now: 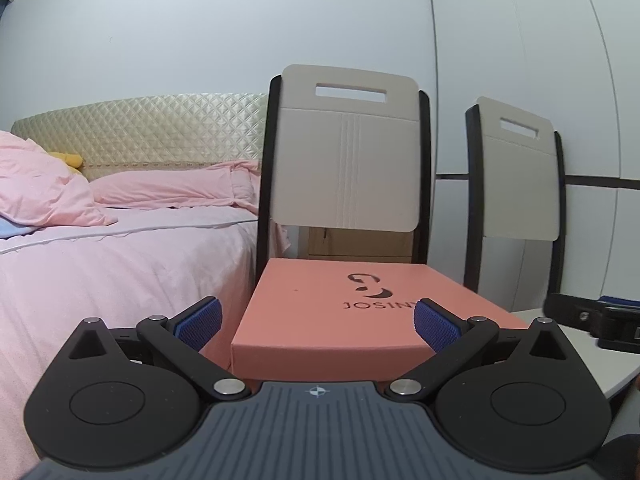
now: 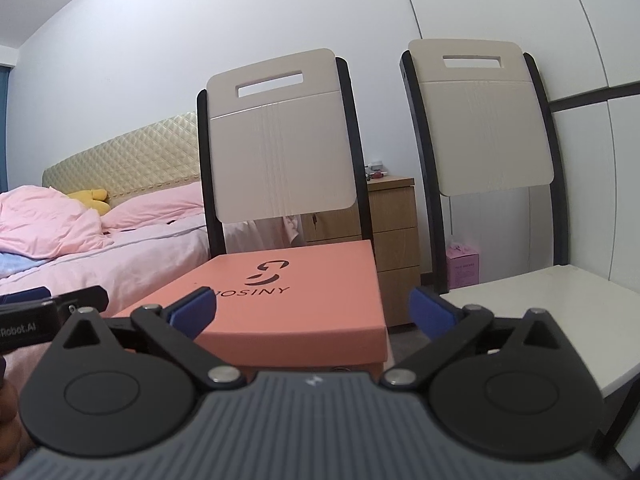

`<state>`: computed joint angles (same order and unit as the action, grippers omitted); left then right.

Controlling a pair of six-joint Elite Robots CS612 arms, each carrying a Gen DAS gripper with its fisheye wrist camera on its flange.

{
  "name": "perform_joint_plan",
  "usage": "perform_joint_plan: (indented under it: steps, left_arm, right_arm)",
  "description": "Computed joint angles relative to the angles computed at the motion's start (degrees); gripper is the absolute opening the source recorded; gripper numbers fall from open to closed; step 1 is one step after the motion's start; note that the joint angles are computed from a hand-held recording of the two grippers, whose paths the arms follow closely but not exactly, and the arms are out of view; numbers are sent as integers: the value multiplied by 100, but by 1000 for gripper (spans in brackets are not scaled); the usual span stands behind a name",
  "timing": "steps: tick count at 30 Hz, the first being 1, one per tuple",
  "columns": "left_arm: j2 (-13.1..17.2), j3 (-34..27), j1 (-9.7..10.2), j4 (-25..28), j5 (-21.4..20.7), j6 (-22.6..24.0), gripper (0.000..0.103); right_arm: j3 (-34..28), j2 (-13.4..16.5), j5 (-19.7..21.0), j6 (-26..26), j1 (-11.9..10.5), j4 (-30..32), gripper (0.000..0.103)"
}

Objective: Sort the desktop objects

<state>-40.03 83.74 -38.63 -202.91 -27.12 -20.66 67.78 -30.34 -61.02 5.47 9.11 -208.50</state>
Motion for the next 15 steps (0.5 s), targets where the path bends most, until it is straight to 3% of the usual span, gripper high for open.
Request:
perform_joint_plan:
  steps: [4,9,15]
  left_arm:
    - [-21,11,-10,45,18,-24,103]
    - [-20,3,-40,-182,-57,332,103]
    - [-41,19,-35,-117,-71,206,103]
  right_arm:
    - [85,-41,-65,-19,-14,-112,103]
    - [107,-63,-90,-151,-20,-125,103]
    - [58,-81,-125,-264,2,84,103]
